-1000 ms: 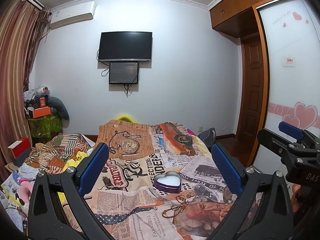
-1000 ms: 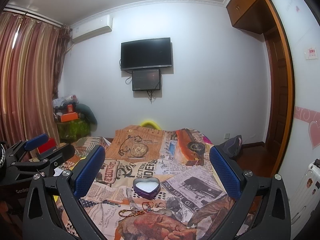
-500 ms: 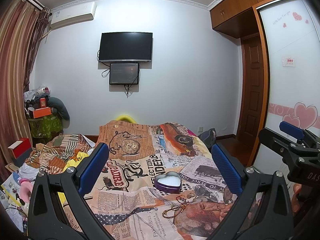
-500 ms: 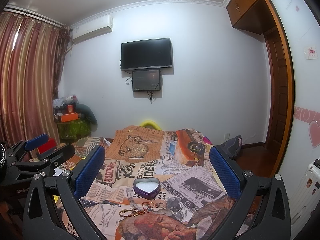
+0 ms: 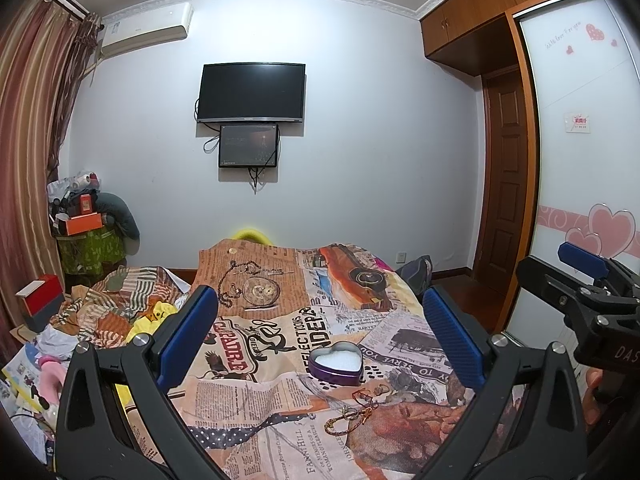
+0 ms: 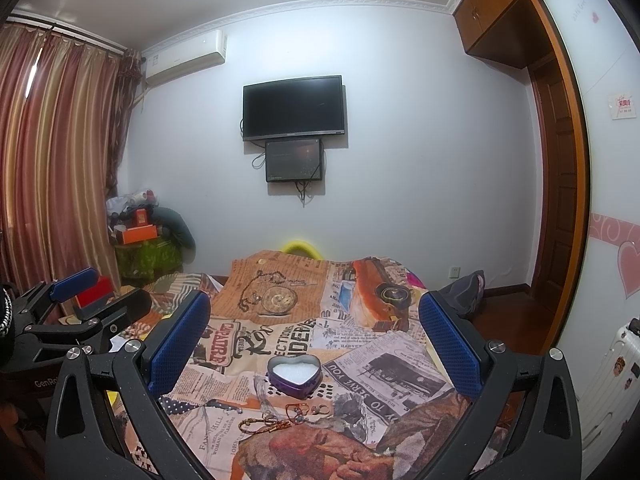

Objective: Organize jewelry
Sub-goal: 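Lower both tools toward the jewelry lying in front of the heart tin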

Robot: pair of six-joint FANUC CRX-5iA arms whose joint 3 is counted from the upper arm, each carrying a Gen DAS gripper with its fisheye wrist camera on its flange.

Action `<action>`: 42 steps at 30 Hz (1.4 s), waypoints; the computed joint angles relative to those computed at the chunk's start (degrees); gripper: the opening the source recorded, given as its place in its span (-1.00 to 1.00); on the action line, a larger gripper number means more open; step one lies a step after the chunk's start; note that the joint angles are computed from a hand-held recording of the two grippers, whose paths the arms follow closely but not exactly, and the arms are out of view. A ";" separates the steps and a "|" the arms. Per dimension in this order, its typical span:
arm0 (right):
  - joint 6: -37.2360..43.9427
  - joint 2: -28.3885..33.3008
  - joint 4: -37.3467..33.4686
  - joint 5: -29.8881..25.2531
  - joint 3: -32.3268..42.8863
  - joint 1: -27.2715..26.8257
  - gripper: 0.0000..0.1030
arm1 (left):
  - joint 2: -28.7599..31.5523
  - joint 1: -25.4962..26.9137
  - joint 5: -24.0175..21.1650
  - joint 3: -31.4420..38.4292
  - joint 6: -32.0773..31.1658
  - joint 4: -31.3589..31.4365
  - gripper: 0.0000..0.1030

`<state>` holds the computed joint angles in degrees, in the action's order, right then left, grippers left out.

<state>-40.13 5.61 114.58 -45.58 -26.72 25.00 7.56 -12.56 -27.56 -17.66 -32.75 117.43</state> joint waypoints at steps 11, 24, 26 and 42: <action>0.46 0.44 -1.31 1.00 0.36 -0.14 1.00 | 1.15 -0.03 0.78 0.68 1.17 -1.84 1.00; 11.10 5.09 -16.55 5.58 3.43 -1.26 1.00 | 9.70 3.71 4.46 7.72 21.99 -24.65 1.00; 14.06 5.99 -20.37 6.70 4.20 -1.25 1.00 | 11.60 4.49 5.28 9.22 26.70 -30.82 1.00; 32.00 12.71 -40.29 16.85 9.69 -2.65 0.76 | 25.16 10.56 -10.31 28.69 68.82 -76.84 0.44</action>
